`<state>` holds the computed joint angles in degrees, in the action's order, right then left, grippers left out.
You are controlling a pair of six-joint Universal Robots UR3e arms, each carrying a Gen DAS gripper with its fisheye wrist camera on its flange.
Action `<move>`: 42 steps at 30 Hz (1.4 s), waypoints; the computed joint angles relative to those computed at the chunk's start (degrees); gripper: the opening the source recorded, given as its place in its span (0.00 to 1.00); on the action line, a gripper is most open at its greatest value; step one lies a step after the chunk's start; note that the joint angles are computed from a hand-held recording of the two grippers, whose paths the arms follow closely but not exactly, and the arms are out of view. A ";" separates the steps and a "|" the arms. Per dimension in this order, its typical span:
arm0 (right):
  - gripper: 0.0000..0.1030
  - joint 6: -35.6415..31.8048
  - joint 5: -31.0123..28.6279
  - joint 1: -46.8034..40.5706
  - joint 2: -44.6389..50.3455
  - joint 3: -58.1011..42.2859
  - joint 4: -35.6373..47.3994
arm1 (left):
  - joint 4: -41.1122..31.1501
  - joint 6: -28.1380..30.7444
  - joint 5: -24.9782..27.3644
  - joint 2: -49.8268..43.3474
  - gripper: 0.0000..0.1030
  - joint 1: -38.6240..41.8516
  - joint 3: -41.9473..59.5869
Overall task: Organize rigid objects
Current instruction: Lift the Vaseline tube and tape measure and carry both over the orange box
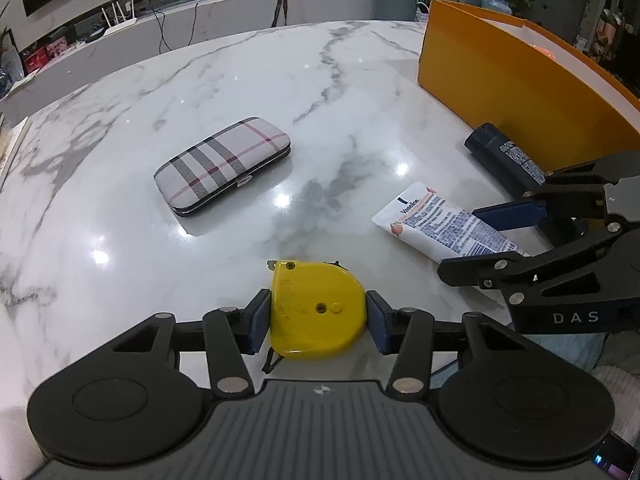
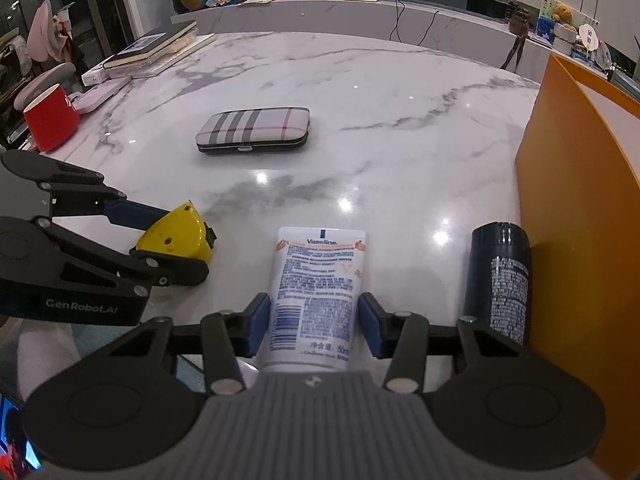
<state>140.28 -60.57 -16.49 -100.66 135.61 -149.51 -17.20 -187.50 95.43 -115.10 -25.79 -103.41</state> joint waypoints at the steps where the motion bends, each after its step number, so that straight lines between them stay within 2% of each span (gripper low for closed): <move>1: 0.47 -0.03 0.11 -0.09 0.02 0.02 0.01 | 0.10 -0.34 0.13 -0.06 0.55 -0.06 0.03; 11: 0.46 -0.36 2.15 -1.77 -3.23 1.72 0.12 | 0.67 -2.04 -0.68 0.93 0.55 0.06 -0.09; 20: 0.46 -2.10 6.15 -6.06 -12.30 1.63 7.47 | -0.29 -2.98 -1.04 2.78 0.55 -1.10 2.75; 32: 0.43 -9.55 14.72 -17.57 -26.39 -2.87 28.42 | -6.07 -3.74 2.75 2.26 0.55 -5.76 13.31; 37: 0.42 -16.62 19.59 -25.98 -32.81 -7.08 42.34 | -7.71 -4.55 3.93 0.91 0.55 -7.37 18.07; 42: 0.42 -26.71 23.50 -35.93 -35.70 -14.33 59.21 | -11.50 -3.69 5.50 -2.23 0.55 -9.28 26.36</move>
